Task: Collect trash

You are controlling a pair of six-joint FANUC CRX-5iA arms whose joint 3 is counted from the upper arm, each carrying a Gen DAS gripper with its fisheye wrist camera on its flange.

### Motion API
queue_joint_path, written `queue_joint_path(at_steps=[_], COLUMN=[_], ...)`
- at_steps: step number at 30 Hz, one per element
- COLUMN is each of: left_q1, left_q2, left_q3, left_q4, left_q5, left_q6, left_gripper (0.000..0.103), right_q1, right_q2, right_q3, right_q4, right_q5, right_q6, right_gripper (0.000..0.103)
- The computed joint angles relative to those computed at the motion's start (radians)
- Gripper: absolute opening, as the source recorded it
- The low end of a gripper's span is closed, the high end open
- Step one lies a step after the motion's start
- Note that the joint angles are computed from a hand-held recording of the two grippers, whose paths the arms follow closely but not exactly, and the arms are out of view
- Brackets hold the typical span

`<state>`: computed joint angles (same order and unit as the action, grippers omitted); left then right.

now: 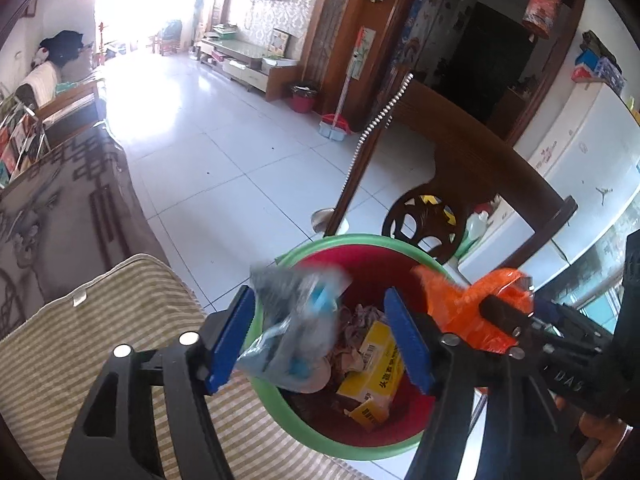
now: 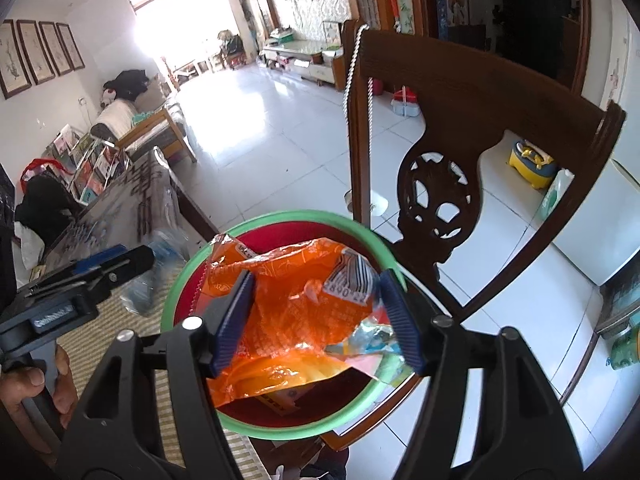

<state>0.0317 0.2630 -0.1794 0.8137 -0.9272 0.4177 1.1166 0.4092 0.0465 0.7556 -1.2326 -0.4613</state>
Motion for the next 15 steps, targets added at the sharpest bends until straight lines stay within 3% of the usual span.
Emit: queue_joint_path(at_steps=[8, 11, 15], left_q1=[0.074, 0.129, 0.211], left_q2=[-0.098, -0.140, -0.188], left_q3=[-0.112, -0.158, -0.203], left_q4=[0.149, 0.249, 0.381], left_q5=[0.053, 0.050, 0.049], left_q6=[-0.160, -0.241, -0.344], left_gripper=[0.088, 0.093, 0.095], right_q1=[0.009, 0.023, 0.048], right_q2=[0.033, 0.099, 0.229], right_q3=[0.026, 0.125, 0.327], right_q4=[0.051, 0.095, 0.170], right_q5=[0.019, -0.020, -0.106], right_q6=[-0.068, -0.025, 0.069], right_gripper=[0.092, 0.098, 0.098])
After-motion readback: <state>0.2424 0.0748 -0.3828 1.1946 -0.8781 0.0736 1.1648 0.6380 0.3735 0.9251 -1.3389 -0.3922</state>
